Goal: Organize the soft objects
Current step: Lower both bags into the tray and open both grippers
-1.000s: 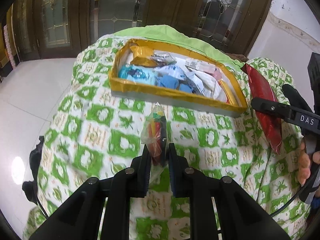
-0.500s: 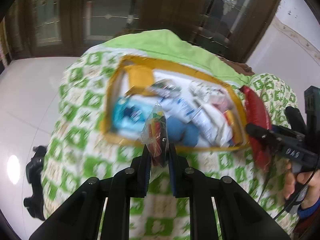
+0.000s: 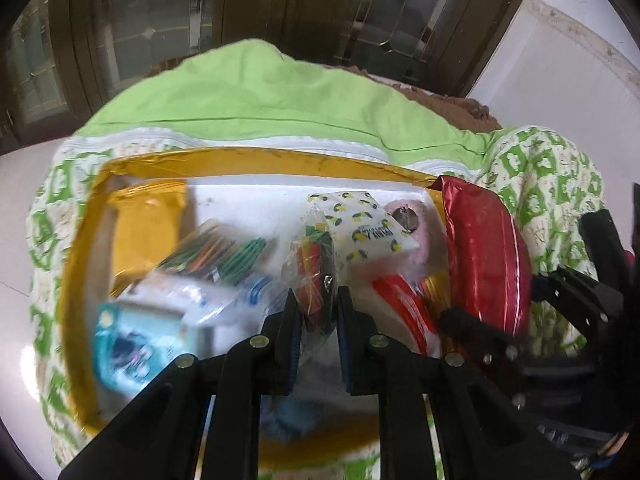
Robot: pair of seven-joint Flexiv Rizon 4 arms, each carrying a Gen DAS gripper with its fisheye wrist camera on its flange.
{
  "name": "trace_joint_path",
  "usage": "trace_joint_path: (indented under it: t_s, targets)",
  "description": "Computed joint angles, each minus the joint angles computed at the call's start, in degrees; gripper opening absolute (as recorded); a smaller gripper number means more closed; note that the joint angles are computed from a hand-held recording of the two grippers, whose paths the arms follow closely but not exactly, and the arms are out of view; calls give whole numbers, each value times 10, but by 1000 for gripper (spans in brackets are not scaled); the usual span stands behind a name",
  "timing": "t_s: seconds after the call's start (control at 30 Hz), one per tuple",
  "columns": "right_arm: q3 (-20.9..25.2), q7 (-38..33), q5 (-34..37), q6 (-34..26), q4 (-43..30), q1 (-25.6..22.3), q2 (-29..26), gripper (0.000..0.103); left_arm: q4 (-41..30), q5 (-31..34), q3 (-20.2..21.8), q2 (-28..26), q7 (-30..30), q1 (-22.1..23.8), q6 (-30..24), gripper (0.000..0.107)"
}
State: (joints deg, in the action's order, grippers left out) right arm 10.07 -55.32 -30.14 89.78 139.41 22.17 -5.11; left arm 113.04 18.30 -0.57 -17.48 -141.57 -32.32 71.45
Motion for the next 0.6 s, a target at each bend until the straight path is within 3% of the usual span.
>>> trace_joint_path:
  t_s: [0.23, 0.6]
  targets:
    - [1, -20, 3, -12, -23, 4, -27, 66, -22, -34, 4, -29, 21, 15, -12, 16]
    - [3, -75, 41, 17, -36, 24, -49, 66, -46, -4, 21, -40, 5, 1, -43, 16]
